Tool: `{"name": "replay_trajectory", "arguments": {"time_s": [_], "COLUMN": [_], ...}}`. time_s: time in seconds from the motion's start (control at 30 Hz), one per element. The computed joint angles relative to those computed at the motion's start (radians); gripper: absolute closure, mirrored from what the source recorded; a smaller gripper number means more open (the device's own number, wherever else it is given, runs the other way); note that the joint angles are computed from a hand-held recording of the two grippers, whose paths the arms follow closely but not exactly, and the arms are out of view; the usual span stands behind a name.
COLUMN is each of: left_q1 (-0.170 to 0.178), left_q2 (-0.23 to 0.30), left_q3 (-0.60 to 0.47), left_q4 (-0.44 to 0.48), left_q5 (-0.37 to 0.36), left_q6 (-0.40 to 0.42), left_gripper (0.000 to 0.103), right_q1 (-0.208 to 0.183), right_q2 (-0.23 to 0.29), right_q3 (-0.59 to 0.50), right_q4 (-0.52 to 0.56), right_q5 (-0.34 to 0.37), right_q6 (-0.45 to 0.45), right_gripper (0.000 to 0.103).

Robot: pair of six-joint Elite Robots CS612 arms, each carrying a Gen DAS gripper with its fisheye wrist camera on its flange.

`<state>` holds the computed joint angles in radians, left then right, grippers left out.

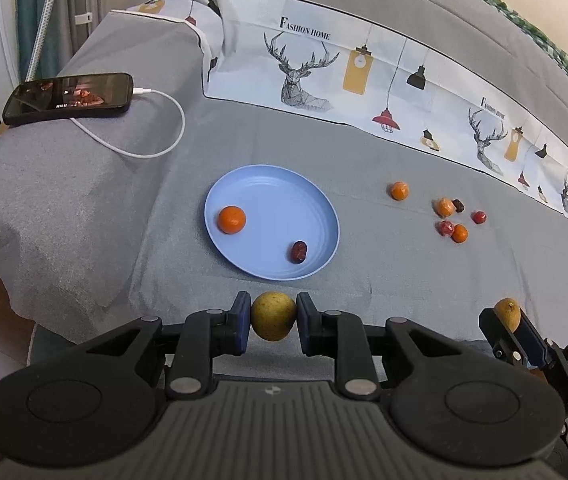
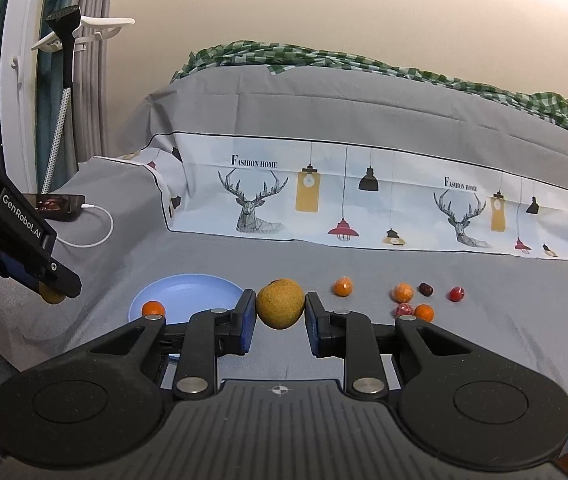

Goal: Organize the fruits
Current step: 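Carry both yellow plums to the blue plate and release them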

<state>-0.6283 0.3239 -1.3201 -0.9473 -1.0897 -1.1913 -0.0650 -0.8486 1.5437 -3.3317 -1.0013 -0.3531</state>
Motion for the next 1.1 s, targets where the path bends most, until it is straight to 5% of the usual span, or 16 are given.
{"name": "replay_trajectory", "arguments": {"time_s": [1.1], "left_q1": [0.052], "left_q2": [-0.003], "left_q3": [0.055], "left_q4": [-0.01], "left_q5": [-0.038], "left_q6": [-0.013], "left_gripper": [0.077], "right_q1": [0.022], "right_q2": [0.036], "right_q3": [-0.08], "right_q4": [0.182], "right_q5": [-0.013], "right_q6": [-0.083], "right_gripper": [0.076]}}
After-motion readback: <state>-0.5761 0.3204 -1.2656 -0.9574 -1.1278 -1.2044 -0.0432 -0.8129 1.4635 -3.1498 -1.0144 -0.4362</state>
